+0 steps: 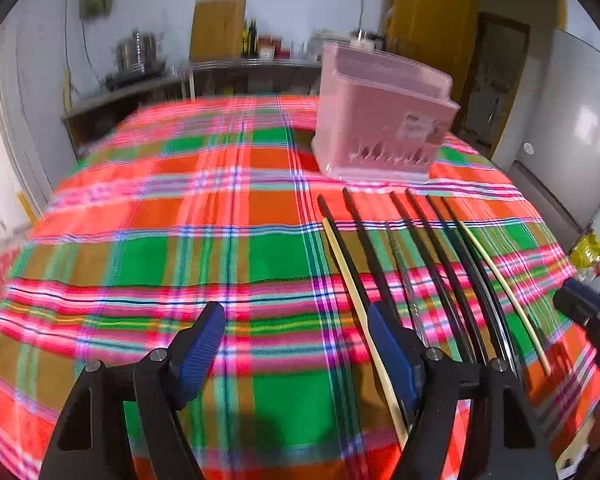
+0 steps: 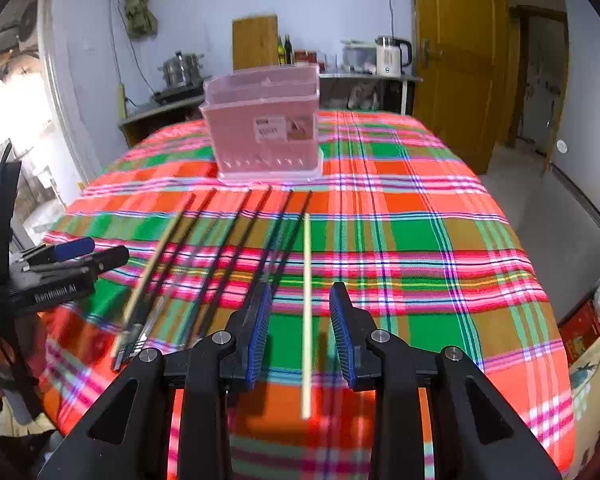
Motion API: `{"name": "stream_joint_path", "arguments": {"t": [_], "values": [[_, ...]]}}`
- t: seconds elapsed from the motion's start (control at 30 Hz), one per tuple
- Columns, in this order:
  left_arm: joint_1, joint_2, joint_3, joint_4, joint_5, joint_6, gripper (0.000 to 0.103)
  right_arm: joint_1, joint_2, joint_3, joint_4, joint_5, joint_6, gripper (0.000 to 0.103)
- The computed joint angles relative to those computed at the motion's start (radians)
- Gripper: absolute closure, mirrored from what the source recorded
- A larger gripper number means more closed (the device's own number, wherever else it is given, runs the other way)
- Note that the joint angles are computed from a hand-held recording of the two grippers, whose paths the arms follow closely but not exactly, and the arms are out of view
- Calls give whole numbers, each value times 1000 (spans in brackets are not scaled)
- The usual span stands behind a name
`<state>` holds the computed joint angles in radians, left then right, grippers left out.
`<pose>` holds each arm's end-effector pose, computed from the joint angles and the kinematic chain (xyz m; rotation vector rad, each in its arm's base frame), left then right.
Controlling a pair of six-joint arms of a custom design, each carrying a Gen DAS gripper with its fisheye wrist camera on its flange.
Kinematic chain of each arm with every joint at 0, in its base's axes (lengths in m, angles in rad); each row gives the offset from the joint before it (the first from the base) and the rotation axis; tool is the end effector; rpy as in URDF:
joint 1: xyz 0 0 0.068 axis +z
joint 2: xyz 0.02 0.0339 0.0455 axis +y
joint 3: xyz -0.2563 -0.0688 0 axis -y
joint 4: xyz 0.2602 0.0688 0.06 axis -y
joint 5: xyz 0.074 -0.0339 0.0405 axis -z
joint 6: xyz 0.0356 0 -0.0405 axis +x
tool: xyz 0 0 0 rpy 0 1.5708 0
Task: Organize utensils
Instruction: 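Grasp a wooden chopstick with the left gripper while the right gripper grasps another wooden chopstick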
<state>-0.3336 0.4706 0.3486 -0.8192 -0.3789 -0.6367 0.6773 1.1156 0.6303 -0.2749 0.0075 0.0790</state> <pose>0.1179 -0.0269 0.1711 -0.5139 2.3656 0.0429 0.1910 0.1533 0.1999 -0.6920 2.2566 0.3657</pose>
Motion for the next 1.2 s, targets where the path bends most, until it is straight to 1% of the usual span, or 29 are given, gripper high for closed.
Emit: {"name": "stream_joint_path", "arguments": {"t": [0.07, 0.13, 0.17, 0.23, 0.33, 0.37, 0.53, 0.77, 0.83, 0.87, 0.93, 1.0, 1.07, 1.1, 1.13, 1.17, 1.2], "values": [[113, 60, -1, 78, 93, 70, 32, -27, 59, 26, 17, -24, -8, 72], [170, 111, 4, 141, 125, 112, 32, -46, 127, 58, 31, -36, -19, 72], [182, 139, 12, 157, 129, 118, 32, -52, 145, 67, 34, -41, -23, 72], [229, 218, 22, 216, 171, 142, 32, -62, 193, 92, 40, -48, -31, 72], [255, 331, 36, 286, 189, 157, 32, -70, 260, 125, 47, -54, -41, 72], [253, 342, 37, 301, 180, 161, 32, -72, 277, 136, 43, -55, -45, 72], [248, 409, 60, 321, 145, 179, 32, -73, 344, 178, 43, -51, -54, 72], [299, 393, 62, 300, 189, 223, 32, -76, 407, 235, 23, -47, -72, 72], [296, 430, 82, 299, 188, 226, 32, -74, 433, 269, 3, -43, -78, 72], [279, 454, 91, 299, 165, 228, 32, -75, 449, 290, -7, -47, -84, 72], [278, 487, 105, 310, 154, 229, 32, -76, 489, 334, -25, -57, -82, 72], [281, 502, 114, 315, 155, 230, 39, -76, 530, 384, -49, -55, -92, 72], [294, 511, 124, 319, 173, 248, 55, -79, 563, 428, -69, -69, -100, 72], [308, 514, 129, 321, 193, 255, 59, -81, 581, 452, -83, -77, -104, 72], [317, 518, 133, 323, 206, 260, 66, -81, 593, 468, -90, -82, -109, 72], [327, 524, 137, 328, 222, 269, 70, -81, 608, 485, -97, -85, -113, 72], [336, 527, 139, 331, 235, 276, 71, -80, 626, 508, -109, -84, -116, 72]]}}
